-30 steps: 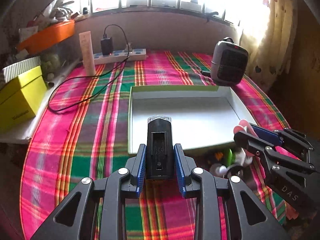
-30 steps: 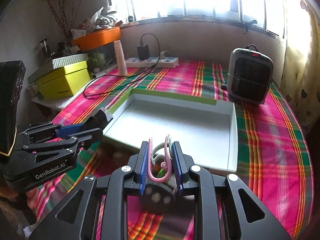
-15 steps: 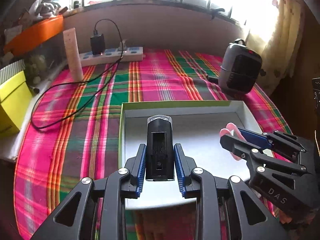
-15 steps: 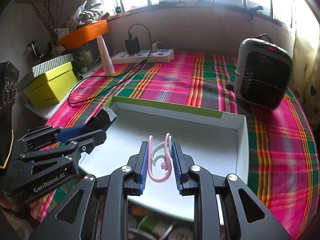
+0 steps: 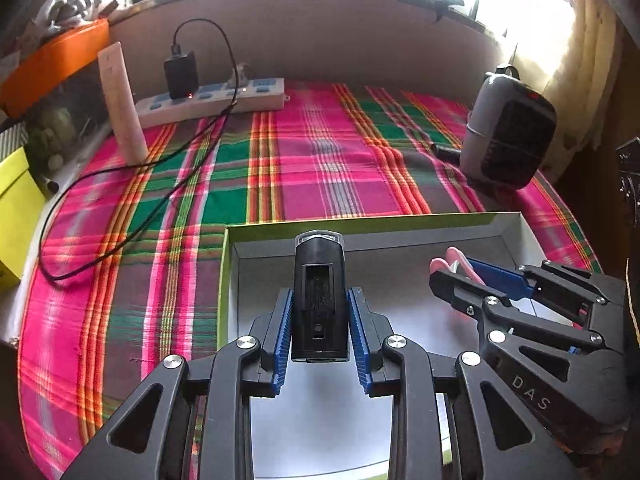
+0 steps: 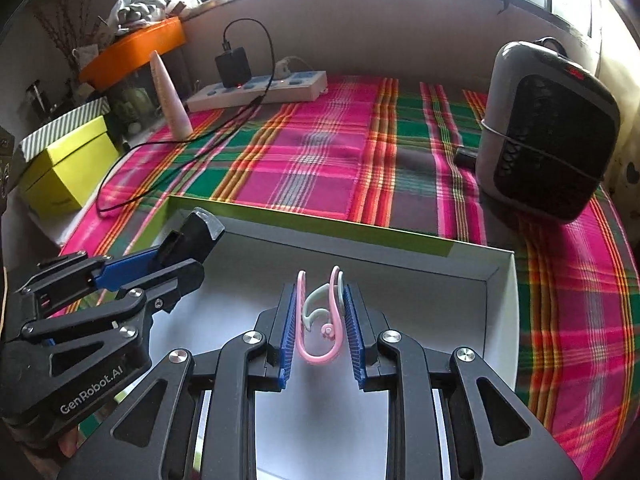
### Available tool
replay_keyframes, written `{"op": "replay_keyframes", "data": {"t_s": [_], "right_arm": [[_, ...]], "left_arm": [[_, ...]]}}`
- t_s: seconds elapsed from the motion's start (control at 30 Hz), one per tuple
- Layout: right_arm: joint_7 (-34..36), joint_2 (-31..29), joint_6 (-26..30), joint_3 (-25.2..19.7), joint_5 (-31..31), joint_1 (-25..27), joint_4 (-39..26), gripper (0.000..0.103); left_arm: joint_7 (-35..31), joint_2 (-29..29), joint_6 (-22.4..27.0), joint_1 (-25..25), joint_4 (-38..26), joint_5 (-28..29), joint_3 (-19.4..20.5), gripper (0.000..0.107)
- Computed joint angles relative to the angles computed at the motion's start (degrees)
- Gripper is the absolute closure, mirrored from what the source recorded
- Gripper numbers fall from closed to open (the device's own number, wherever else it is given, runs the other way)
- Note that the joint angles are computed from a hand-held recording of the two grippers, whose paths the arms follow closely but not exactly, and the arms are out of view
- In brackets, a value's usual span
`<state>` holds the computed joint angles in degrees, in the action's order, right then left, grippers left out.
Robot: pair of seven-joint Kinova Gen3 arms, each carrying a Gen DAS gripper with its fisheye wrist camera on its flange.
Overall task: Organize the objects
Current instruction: 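Lower both held objects into the tray and open both grippers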
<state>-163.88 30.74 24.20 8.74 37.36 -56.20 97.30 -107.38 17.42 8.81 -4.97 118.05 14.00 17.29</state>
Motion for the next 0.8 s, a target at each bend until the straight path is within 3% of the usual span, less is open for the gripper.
{"op": "replay_keyframes", "data": {"t_s": [0.17,0.37,0.6,0.8], "right_arm": [[1.76,0.92,0.74,-1.11,-1.21,1.23,-1.35,0.079],[2.44,1.26,0.79,-0.91,-1.97,1.31,-1.67,0.079],[2.13,1.58,1.68,-0.49,-2.09,0.94,-2.15,0.079],[1.81,1.74,3.00,-0.85,-1.89,0.95,-2.72,0.079]], "left_arm": [[1.84,1.16,0.98,3.08,-1.30,-1.59,-3.14,0.082],[2.51,2.24,1.53,3.25,-2.05,-2.24,-3.26,0.082],[5.03,2.18,0.24,7.08,-1.59,-4.87,-6.72,0.082],[6.81,2.19,0.20,7.91,-1.63,-6.58,-7.41,0.082]]}}
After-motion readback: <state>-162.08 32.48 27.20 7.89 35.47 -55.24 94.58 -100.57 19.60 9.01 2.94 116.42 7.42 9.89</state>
